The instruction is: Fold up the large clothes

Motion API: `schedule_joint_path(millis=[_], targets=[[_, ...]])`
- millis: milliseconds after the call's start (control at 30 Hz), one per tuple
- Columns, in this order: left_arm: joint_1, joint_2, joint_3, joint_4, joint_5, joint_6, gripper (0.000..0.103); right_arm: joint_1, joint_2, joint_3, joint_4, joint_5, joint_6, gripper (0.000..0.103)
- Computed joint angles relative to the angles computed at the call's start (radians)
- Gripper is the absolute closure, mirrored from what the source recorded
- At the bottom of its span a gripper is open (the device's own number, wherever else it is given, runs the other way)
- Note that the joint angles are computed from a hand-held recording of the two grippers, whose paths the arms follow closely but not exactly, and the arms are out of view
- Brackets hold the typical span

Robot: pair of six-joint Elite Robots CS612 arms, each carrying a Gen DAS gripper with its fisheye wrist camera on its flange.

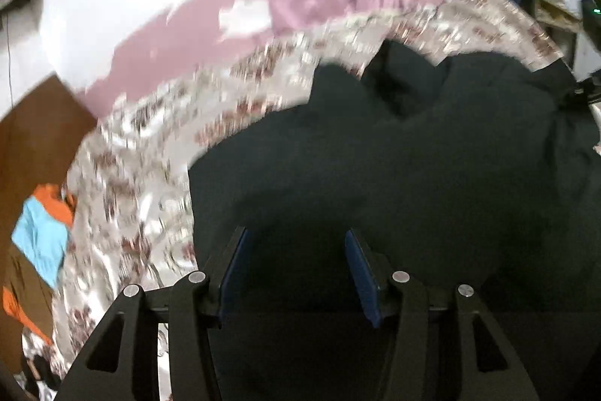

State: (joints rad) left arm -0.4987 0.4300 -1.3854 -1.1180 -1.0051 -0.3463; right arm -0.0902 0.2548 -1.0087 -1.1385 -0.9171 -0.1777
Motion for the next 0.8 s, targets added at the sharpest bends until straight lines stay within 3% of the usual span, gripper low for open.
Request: schedule_joint_path(millis=[67, 167, 267, 433, 467, 500, 567, 667, 800], targets=[[0.011, 0.001, 0.008, 0.058, -0.019, -0.031, 0.052, 0.014, -0.005, 0.010, -0.025, -0.071, -0.023, 0.096], [0.022, 0.011, -0.006, 0.078, -0.040, -0.075, 0.051, 0.010, -0.008, 0.024, -0.012, -0.090, -0.036, 0.095], [0.017, 0.009, -0.016, 0.086, -0.008, -0.107, 0.051, 0.008, -0.003, 0.021, 0.007, -0.101, -0.015, 0.083], [-0.011, 0.008, -0.018, -0.044, -0.017, -0.026, 0.051, -0.012, 0.044, -0.093, -0.028, -0.113, 0.035, 0.077], [-0.016, 0.002, -0.004, -0.075, -0.033, -0.012, 0.051, -0.016, 0.060, -0.128, -0.037, -0.108, 0.044, 0.071], [-0.023, -0.006, 0.017, -0.107, -0.053, 0.000, 0.051, -0.022, 0.079, -0.171, -0.050, -0.096, 0.064, 0.061], [-0.033, -0.028, 0.076, -0.163, -0.090, 0.021, 0.051, -0.039, 0.121, -0.260, -0.052, -0.028, 0.092, 0.051], [-0.042, -0.057, 0.163, -0.180, -0.132, 0.029, 0.051, -0.060, 0.185, -0.382, -0.033, 0.074, 0.105, 0.051], [-0.051, -0.098, 0.296, -0.054, -0.132, 0.004, 0.051, -0.073, 0.252, -0.514, 0.026, 0.126, 0.107, 0.051]])
